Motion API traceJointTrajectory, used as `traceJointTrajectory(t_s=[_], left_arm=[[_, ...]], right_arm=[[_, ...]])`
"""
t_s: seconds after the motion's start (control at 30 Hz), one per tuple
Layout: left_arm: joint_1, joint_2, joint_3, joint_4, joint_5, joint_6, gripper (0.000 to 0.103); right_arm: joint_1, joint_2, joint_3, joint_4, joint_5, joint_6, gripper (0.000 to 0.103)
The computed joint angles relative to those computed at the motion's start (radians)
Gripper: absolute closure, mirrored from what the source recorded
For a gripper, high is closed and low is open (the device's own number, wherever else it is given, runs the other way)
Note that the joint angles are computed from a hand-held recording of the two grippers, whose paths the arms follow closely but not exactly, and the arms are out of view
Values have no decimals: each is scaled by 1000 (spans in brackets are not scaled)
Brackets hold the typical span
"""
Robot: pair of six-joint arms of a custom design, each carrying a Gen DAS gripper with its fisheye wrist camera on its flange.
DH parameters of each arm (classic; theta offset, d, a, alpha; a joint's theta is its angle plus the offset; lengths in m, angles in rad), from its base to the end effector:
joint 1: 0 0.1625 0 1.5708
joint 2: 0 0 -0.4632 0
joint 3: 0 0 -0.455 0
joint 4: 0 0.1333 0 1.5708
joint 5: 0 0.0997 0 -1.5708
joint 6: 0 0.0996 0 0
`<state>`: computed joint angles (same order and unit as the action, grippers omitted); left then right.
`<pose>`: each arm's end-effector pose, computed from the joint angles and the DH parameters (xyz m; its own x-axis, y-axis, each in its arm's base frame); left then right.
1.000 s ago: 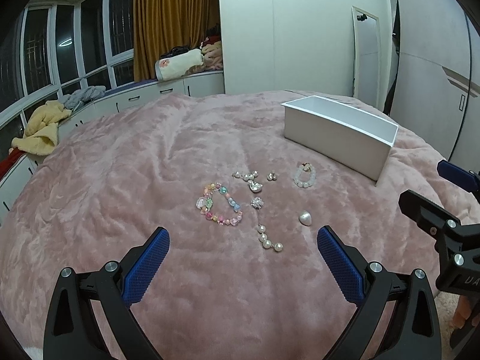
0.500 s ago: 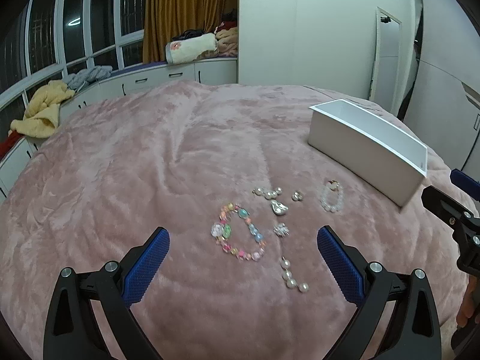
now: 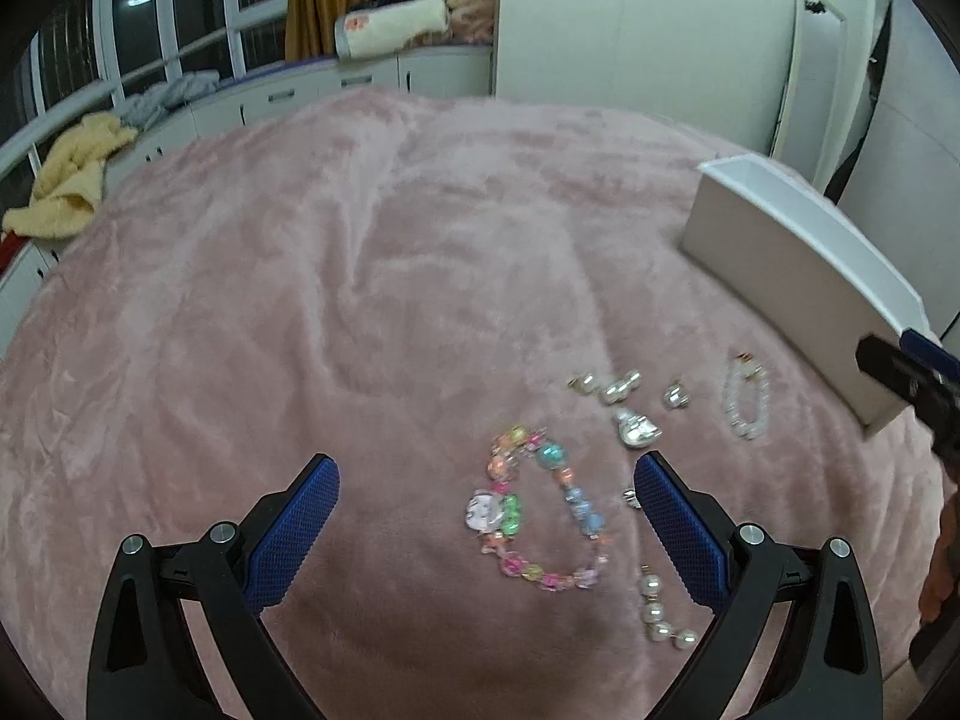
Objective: Organize jewelry
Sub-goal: 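Lower the left tool to the pastel bracelet while the right tool approaches the white bead bracelet, then grasp the pastel bracelet with the left tool while the right tool grasps the white bead bracelet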
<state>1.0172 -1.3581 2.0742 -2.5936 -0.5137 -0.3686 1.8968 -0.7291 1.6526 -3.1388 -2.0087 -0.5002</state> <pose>-0.1024 -0.5843 0.3000 -0.6995 -0.2598 -0.6657 0.2671 0.7690 -0.5808 0.3277 -0.6849 0.0959 -0.7016 -0.4059 0.5856 -0.6752 0.6412 -0.3646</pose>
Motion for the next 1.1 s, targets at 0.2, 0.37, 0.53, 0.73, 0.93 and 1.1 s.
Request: traceJointTrajectory(t_s=[0.2,0.37,0.53,0.73,0.93,1.1], left_arm=[[41,20,-5,-13,-9,54,3],[56,31,6,-72,-13,116,4],[63,43,14,-61,-11,158,35],[63,55,23,-116,-19,212,54],[71,39,35,-157,-85,213,75],[81,8,48,-185,-168,195,75]], right_arm=[[-19,86,-103,92,-66,12,8],[-29,124,-134,127,-98,13,19],[-46,141,-141,197,-112,46,39],[-66,113,-116,246,-33,72,65],[-77,84,-107,330,32,102,92],[-75,55,-73,317,66,113,92]])
